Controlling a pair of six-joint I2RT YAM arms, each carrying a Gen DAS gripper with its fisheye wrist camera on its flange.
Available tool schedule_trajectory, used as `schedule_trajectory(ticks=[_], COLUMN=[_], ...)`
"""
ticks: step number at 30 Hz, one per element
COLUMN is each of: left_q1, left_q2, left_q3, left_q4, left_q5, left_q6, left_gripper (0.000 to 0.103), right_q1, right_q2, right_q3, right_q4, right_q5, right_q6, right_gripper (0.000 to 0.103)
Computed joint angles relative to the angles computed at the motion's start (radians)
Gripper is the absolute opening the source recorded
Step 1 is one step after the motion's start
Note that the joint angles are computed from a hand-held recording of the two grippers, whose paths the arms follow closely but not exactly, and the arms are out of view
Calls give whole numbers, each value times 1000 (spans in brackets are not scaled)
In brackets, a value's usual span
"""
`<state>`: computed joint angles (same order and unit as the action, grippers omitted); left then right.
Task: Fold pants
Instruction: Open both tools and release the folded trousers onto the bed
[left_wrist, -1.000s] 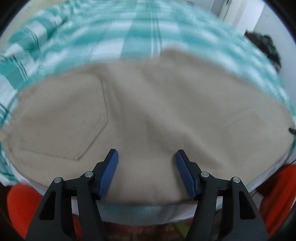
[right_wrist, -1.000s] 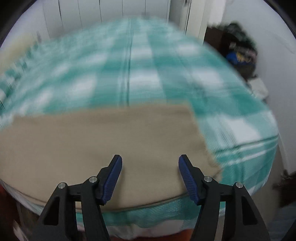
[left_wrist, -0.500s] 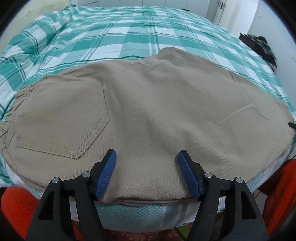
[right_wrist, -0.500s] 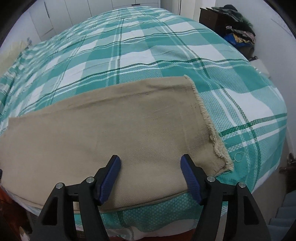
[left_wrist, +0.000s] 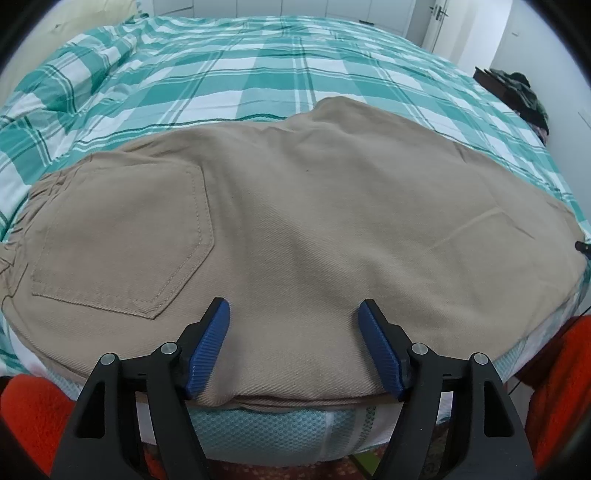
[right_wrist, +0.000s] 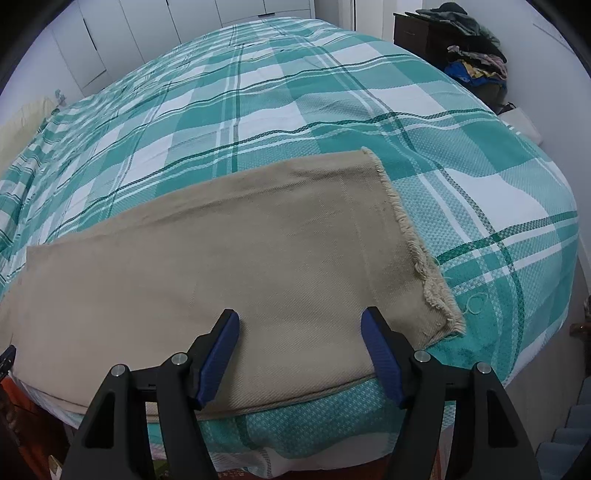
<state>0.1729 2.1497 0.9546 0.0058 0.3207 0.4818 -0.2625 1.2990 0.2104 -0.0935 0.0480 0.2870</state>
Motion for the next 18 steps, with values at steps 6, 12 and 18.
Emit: schedule_trajectory(ticks=[6,12,18], left_q1=[-5,-10,-11], left_q2=[1,2,2], left_q3=[1,-4,-6], left_q4=[4,16,22], left_q5=[-5,-12,-13], left_q6=[-3,-6,-7], left_gripper=[78,79,79], right_q1=[-22,-2,-4], right_q2=[-11,-24,-57], right_q3=[-7,-9,-20], right_q4=[4,-7,-19], right_q5=[-24,-7,-6], right_q6=[-12,-8,-8], right_gripper=[69,69,69])
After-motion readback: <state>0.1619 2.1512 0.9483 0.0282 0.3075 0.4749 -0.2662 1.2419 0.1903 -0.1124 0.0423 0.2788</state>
